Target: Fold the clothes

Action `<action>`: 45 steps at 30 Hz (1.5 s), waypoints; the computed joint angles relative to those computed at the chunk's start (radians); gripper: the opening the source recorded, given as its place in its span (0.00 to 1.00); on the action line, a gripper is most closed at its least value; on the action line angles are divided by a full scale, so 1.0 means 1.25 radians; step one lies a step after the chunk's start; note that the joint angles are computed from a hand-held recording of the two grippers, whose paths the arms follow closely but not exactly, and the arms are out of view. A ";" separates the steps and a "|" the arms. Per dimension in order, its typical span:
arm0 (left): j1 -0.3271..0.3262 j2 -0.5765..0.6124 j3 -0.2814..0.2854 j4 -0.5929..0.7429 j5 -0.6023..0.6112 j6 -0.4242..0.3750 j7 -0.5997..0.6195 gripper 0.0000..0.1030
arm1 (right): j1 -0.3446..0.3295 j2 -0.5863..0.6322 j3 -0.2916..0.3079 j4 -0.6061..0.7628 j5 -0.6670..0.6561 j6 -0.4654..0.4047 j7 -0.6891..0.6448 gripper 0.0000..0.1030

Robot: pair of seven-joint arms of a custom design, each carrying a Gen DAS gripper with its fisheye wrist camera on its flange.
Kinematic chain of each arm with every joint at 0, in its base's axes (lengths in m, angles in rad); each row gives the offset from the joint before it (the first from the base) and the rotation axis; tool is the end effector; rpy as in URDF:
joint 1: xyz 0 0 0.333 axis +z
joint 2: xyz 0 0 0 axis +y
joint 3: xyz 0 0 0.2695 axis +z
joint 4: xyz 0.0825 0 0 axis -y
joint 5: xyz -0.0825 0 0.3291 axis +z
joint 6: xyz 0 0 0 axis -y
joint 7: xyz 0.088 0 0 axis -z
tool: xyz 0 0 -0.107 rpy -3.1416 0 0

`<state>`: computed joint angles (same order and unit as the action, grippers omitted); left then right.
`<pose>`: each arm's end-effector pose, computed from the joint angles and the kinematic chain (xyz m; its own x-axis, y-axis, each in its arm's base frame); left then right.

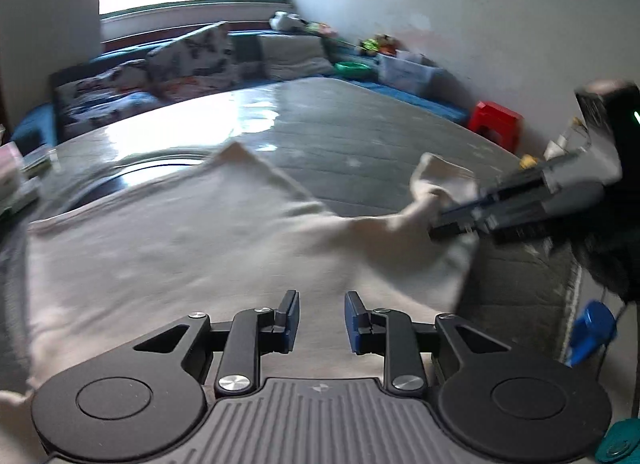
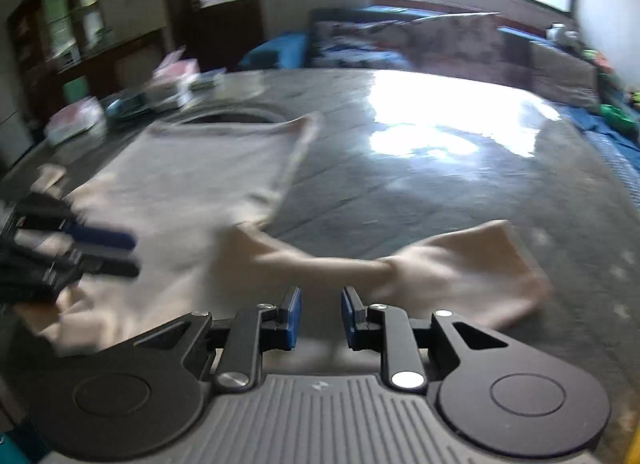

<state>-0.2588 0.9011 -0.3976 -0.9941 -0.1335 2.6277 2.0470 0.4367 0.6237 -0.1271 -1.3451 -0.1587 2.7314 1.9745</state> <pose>0.6541 -0.3362 0.4124 -0.7238 -0.6841 0.0902 -0.5034 0.4342 -0.7471 0.6538 0.2409 0.4370 0.1051 -0.9925 -0.0623 -0.7112 -0.0312 -0.7023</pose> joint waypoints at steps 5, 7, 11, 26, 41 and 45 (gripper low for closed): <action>-0.011 0.002 -0.007 -0.001 0.001 -0.022 0.022 0.26 | 0.034 0.039 -0.116 0.051 -0.086 -0.014 0.140 0.31; -0.011 -0.002 -0.007 -0.012 0.000 -0.020 0.027 0.26 | 0.025 0.085 -0.137 0.127 -0.116 -0.058 0.178 0.31; -0.011 -0.008 -0.004 -0.025 0.001 -0.018 0.025 0.28 | -0.045 0.178 -0.095 0.275 -0.096 -0.117 0.163 0.31; -0.005 0.004 -0.016 -0.013 -0.010 -0.025 0.058 0.33 | 0.047 0.130 -0.215 0.169 -0.232 -0.078 0.319 0.08; -0.014 0.011 -0.008 0.008 -0.016 -0.037 0.053 0.35 | 0.032 -0.027 -0.156 -0.048 -0.352 -0.095 0.515 0.40; -0.007 -0.004 -0.007 -0.013 -0.019 -0.017 0.047 0.35 | 0.008 -0.057 -0.128 -0.109 -0.358 -0.062 0.569 0.39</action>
<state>-0.2678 0.8956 -0.4068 -1.0103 -0.1573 2.6069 2.1055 0.4470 0.5528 -0.2874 -1.4819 -0.6063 2.6533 2.6857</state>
